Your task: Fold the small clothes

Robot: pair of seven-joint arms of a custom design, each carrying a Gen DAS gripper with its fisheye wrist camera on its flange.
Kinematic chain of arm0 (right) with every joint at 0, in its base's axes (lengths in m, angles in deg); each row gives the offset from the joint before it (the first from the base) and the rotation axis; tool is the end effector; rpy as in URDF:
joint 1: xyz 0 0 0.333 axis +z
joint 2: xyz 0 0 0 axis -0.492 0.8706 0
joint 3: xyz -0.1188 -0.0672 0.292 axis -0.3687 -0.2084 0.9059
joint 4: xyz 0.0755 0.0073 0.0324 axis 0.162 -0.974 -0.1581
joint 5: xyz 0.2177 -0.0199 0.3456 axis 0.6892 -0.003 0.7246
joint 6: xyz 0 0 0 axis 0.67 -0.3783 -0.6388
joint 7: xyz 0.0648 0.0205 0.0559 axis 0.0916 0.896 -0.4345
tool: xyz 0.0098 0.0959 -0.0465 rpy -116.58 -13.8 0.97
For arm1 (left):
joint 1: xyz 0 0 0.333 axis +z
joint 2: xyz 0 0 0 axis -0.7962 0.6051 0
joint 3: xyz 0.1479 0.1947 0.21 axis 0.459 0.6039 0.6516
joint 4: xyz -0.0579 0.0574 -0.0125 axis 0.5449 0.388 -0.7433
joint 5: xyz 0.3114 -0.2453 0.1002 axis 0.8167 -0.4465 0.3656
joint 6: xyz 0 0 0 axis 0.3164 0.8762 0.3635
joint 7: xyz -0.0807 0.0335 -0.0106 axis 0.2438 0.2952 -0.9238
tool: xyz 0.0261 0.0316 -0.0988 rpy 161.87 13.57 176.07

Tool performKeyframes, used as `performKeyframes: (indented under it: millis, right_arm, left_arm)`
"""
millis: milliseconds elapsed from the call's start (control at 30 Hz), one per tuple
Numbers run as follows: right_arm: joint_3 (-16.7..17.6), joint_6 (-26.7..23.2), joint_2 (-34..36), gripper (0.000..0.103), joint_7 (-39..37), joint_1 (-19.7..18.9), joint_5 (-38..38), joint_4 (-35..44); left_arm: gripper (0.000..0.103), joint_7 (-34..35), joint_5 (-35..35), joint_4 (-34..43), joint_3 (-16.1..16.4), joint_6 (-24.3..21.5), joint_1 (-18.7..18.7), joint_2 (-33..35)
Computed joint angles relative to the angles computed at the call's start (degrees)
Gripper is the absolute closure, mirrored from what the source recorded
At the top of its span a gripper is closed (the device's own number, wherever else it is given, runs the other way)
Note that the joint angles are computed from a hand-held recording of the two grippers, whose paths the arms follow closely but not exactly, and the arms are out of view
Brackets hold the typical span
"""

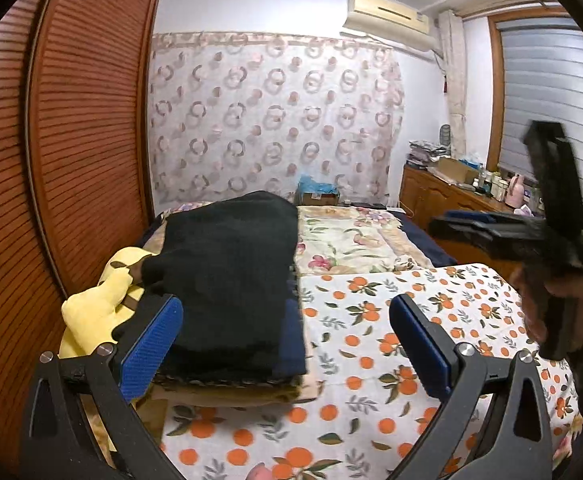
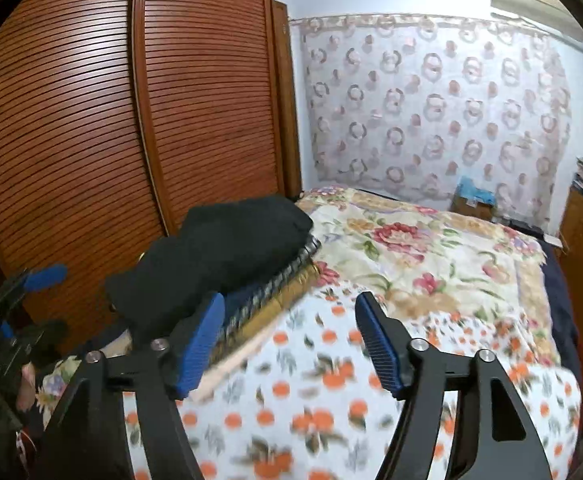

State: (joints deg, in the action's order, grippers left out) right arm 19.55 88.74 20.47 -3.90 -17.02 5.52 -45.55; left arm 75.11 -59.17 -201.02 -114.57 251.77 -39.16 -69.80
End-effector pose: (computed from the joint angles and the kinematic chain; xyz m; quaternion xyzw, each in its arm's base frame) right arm 0.5924 0.0559 0.6097 -0.7051 0.4582 -0.2833 0.4611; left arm 0.4572 -0.2570 0.5918 -0.5451 0.6494 -0.4289 0.3118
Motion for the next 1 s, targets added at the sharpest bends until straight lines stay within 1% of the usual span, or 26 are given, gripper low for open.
performKeyframes:
  millis: [100, 133, 167, 267, 300, 367, 400, 433, 500, 633, 667, 700, 800, 900, 967, 1000]
  right_arm:
    - [-0.5, 3.2, -7.3, 0.024, -0.2, 1.2, 1.2, -7.9]
    - [-0.8, 4.5, -9.7, 0.024, -0.1, 1.9, 1.1, -10.4]
    - [-1.1, 5.9, -11.7, 0.023, -0.1, 2.5, 0.9, -12.6]
    - [0.0, 10.8, -18.7, 0.023, 4.4, 2.4, -1.8, -19.7]
    - [1.1, 12.1, -20.7, 0.023, 6.9, 1.5, -3.4, -21.8]
    - [4.2, 14.1, -25.0, 0.023, 12.1, -1.6, -6.6, -26.1]
    - [5.1, 15.3, -27.8, 0.023, 13.6, -2.4, -7.2, -28.8]
    - [6.9, 15.7, -30.0, 0.023, 16.0, -4.5, -8.3, -30.7]
    - [10.8, 15.3, -34.4, 0.023, 20.8, -9.0, -10.3, -33.9]
    - [15.9, 13.5, -41.5, 0.023, 28.7, -14.9, -13.3, -38.1]
    - [16.4, 12.9, -43.4, 0.023, 30.3, -15.7, -13.8, -39.1]
    - [17.2, 13.3, -43.4, 0.023, 31.7, -15.9, -14.3, -39.2]
    - [20.2, 12.7, -45.6, 0.023, 36.4, -18.6, -16.5, -40.0]
    - [22.7, 13.5, -45.0, 0.023, 40.3, -20.1, -18.5, -39.5]
    - [23.7, 13.2, -45.8, 0.023, 42.6, -20.5, -19.8, -39.8]
    - [23.2, 14.1, -44.9, 0.023, 42.8, -20.2, -20.4, -39.8]
  left_arm:
    - [0.000, -0.6, -0.4, 0.0, -1.0, 0.5, -0.6, -0.2]
    - [0.000, -0.4, -0.6, 0.3, -1.0, 0.2, -1.4, 0.0]
    - [0.000, -0.5, -0.5, 0.5, -1.5, -0.1, -1.3, -0.1]
    - [0.000, -2.0, 0.8, 1.1, -4.3, -0.7, -0.1, -1.0]
    - [0.000, -2.5, 1.0, 1.2, -4.8, -0.9, 0.0, -1.4]
    - [0.000, -2.9, 1.2, 1.8, -5.3, -1.4, -0.6, -1.4]
    - [0.000, -3.1, 1.3, 2.2, -5.5, -1.7, -0.8, -1.4]
    - [0.000, -3.5, 1.7, 2.8, -6.1, -2.1, -0.7, -1.4]
    - [0.000, -4.7, 2.8, 3.6, -7.2, -2.5, 0.0, -1.8]
    - [0.000, -6.8, 4.1, 4.9, -8.6, -4.0, 0.2, -2.6]
    - [0.000, -7.2, 4.5, 4.8, -8.5, -3.9, 0.2, -2.5]
    - [0.000, -7.3, 4.8, 4.8, -8.3, -3.7, 0.0, -2.3]
    - [0.000, -8.2, 5.5, 5.4, -7.9, -4.9, -1.0, -2.4]
    - [0.000, -9.3, 6.3, 5.6, -7.4, -5.3, -1.7, -2.6]
    - [0.000, -10.0, 6.6, 5.4, -7.1, -5.4, -2.2, -3.0]
    - [0.000, -10.3, 6.7, 5.4, -6.9, -5.6, -2.4, -3.2]
